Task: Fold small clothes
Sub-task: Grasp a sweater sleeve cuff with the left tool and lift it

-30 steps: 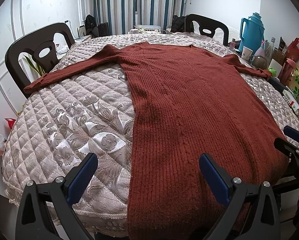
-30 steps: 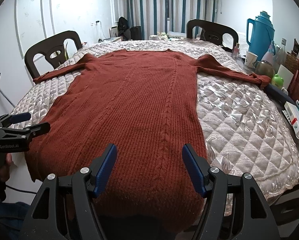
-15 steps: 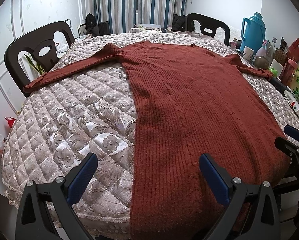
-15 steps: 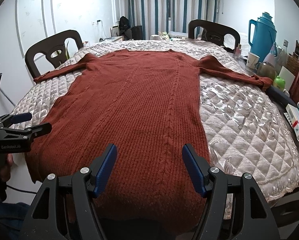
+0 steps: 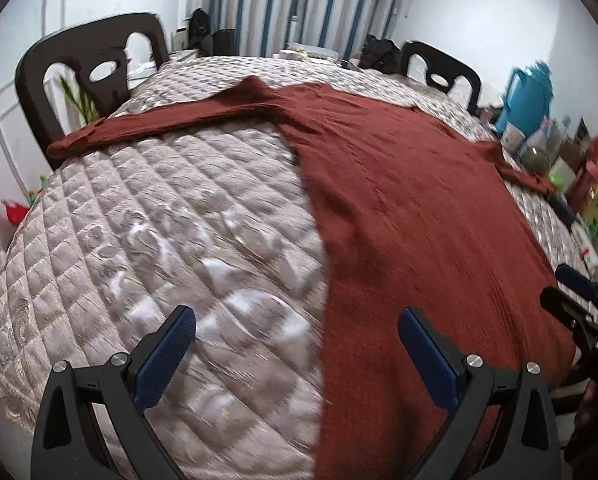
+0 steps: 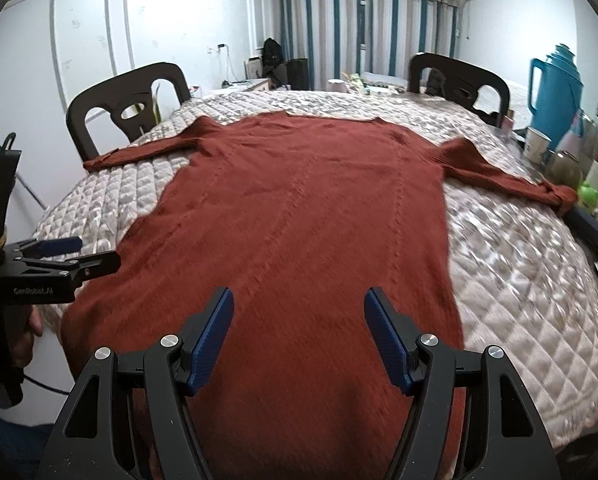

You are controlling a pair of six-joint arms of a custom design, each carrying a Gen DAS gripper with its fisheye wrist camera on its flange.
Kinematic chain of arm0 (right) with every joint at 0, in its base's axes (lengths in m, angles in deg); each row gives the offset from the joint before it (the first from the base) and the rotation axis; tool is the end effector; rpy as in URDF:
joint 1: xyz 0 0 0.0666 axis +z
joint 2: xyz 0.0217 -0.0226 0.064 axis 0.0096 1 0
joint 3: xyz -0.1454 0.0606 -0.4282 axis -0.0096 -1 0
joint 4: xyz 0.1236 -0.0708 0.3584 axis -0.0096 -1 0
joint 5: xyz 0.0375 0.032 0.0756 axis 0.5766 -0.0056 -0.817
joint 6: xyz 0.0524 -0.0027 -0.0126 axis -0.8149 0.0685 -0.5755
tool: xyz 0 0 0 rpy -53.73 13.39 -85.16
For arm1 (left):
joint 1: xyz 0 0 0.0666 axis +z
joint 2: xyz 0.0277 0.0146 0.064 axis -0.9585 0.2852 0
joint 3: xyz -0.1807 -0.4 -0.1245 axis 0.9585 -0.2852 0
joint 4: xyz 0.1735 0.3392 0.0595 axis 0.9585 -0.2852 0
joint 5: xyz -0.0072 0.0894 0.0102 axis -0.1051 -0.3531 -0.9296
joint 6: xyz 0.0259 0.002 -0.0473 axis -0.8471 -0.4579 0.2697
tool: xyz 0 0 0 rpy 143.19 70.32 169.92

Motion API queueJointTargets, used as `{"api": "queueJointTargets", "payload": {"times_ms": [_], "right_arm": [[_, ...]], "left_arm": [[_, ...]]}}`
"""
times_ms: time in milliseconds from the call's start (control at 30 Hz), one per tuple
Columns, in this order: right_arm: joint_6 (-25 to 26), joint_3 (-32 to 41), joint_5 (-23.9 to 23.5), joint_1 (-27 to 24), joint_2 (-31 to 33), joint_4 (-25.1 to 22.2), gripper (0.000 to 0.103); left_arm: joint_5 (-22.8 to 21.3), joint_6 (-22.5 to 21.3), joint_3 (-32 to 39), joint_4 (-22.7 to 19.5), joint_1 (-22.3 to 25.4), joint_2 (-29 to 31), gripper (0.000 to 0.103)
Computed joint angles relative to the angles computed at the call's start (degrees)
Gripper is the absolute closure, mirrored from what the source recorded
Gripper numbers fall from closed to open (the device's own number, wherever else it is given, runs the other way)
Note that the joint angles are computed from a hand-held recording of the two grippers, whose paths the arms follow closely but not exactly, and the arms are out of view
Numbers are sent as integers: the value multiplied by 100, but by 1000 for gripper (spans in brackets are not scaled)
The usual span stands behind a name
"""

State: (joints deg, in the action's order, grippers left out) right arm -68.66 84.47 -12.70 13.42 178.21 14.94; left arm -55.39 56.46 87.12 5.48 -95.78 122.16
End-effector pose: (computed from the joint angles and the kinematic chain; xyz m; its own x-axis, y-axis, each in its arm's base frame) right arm 0.5671 0.1349 0.3404 -0.6241 -0.2720 -0.7325 -0.4162 0.9091 0.0170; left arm 0.5178 -0.2050 0.3138 -0.7490 -0.2080 -0.6290 -0.1372 0.9776 -0.1598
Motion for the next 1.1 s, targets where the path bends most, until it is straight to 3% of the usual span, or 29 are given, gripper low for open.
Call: {"api": "queueJointTargets", "payload": {"times_ms": [233,467,833,1100], "right_arm": [[45,521,-67,176,312,-193,35],[156,993,-187,345,561,-301,35],[161,1523,-255,532,892,-537,35],[124,1826,-163,559,1090,-803,35]], "left_arm": [[-43,303,-85,268,474,-55,1],[-378,670,-197,774,1116,-165,1],[193,1324,123,947,2169,196,2],[188,1426,375,932,2350,497,21]]}}
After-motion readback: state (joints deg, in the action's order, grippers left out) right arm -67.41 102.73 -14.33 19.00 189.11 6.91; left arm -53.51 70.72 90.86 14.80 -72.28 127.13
